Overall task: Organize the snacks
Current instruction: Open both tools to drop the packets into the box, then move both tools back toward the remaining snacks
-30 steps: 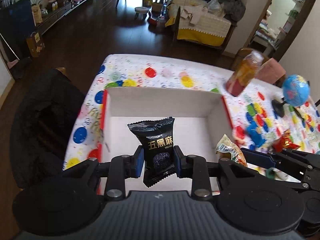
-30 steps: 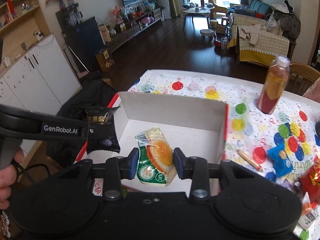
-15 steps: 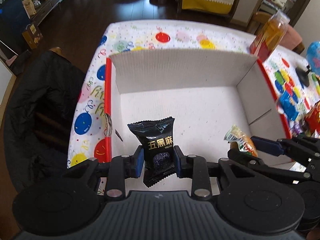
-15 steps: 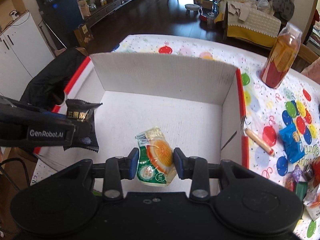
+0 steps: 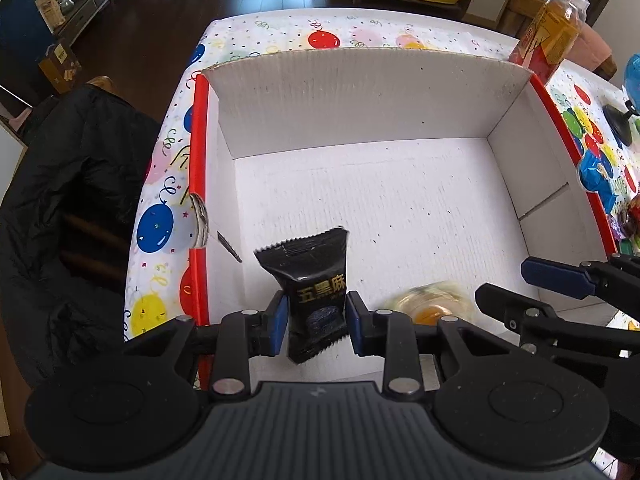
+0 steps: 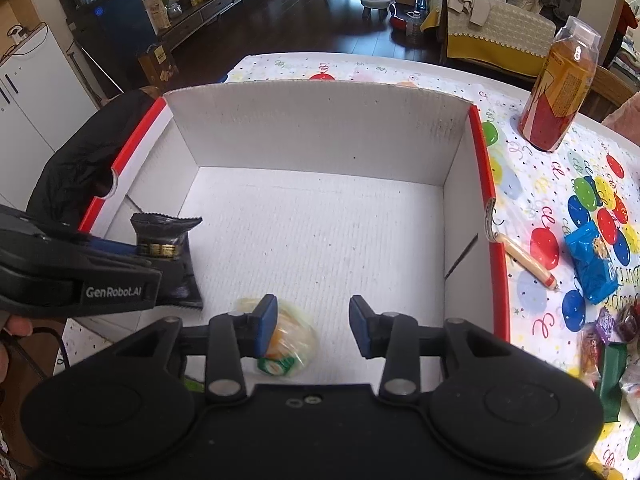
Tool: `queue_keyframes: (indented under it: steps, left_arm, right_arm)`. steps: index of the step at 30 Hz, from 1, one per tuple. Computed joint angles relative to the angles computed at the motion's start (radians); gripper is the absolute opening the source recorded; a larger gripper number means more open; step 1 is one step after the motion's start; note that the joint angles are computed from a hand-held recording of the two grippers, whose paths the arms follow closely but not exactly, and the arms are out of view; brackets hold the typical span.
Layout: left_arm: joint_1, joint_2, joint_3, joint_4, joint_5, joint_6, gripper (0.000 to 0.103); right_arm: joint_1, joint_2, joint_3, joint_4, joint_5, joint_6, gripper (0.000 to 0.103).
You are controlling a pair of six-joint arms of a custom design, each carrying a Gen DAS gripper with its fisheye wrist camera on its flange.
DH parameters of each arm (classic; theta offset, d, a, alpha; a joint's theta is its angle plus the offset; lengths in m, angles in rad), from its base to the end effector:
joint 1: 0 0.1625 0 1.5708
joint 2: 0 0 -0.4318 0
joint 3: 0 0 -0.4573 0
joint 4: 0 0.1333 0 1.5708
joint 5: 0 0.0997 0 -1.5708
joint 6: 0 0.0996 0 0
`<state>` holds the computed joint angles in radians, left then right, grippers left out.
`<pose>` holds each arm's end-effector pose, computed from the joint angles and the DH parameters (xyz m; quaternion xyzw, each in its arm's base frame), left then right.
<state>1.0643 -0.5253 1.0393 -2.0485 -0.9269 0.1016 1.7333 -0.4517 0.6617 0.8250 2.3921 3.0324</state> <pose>-0.2525 -0.8532 0.0710 0.2894 0.9032 -0.0467 0.3134 0.1865 -0.7646 0.1464 0.0150 -0.8903 0.2529 0.3784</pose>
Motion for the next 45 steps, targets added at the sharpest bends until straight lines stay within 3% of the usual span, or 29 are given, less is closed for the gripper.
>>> queue_keyframes:
  steps: [4, 6, 10, 17, 20, 22, 25, 27, 40, 43, 45]
  left_arm:
    - [-0.002, -0.012, 0.016, -0.020, -0.018, 0.007, 0.055]
    - [-0.008, -0.022, 0.035, -0.050, -0.007, 0.023, 0.056]
    - [-0.012, -0.039, 0.050, -0.071, -0.008, 0.024, 0.056]
    - [-0.020, -0.091, 0.111, -0.123, -0.037, 0.037, 0.057]
    - [-0.025, -0.122, 0.143, -0.142, -0.079, 0.056, 0.068]
    - [-0.030, -0.143, 0.169, -0.167, -0.101, 0.069, 0.069]
    - [-0.038, -0.174, 0.209, -0.203, -0.127, 0.084, 0.075]
    - [-0.043, -0.193, 0.236, -0.229, -0.149, 0.094, 0.082]
    - [-0.114, -0.285, 0.401, -0.354, -0.251, 0.163, 0.086]
    - [-0.133, -0.285, 0.422, -0.363, -0.274, 0.141, 0.099]
    - [-0.148, -0.282, 0.440, -0.382, -0.285, 0.124, 0.101]
  right_arm:
    - [0.004, -0.024, 0.033, -0.016, 0.000, 0.009, 0.044]
    - [0.008, -0.046, 0.062, -0.037, -0.006, 0.005, 0.049]
    - [0.017, -0.095, 0.129, -0.102, -0.014, -0.002, 0.073]
    - [0.041, -0.175, 0.236, -0.188, -0.014, -0.010, 0.082]
    - [0.053, -0.217, 0.293, -0.230, -0.013, -0.001, 0.085]
    - [0.063, -0.245, 0.330, -0.256, -0.009, 0.001, 0.087]
    - [0.078, -0.289, 0.390, -0.300, 0.013, 0.010, 0.100]
    - [0.088, -0.320, 0.432, -0.331, 0.024, 0.008, 0.100]
    - [0.111, -0.569, 0.738, -0.509, 0.041, 0.022, 0.103]
    - [0.104, -0.649, 0.828, -0.555, 0.049, 0.012, 0.103]
    - [0.095, -0.711, 0.893, -0.591, 0.059, 0.007, 0.103]
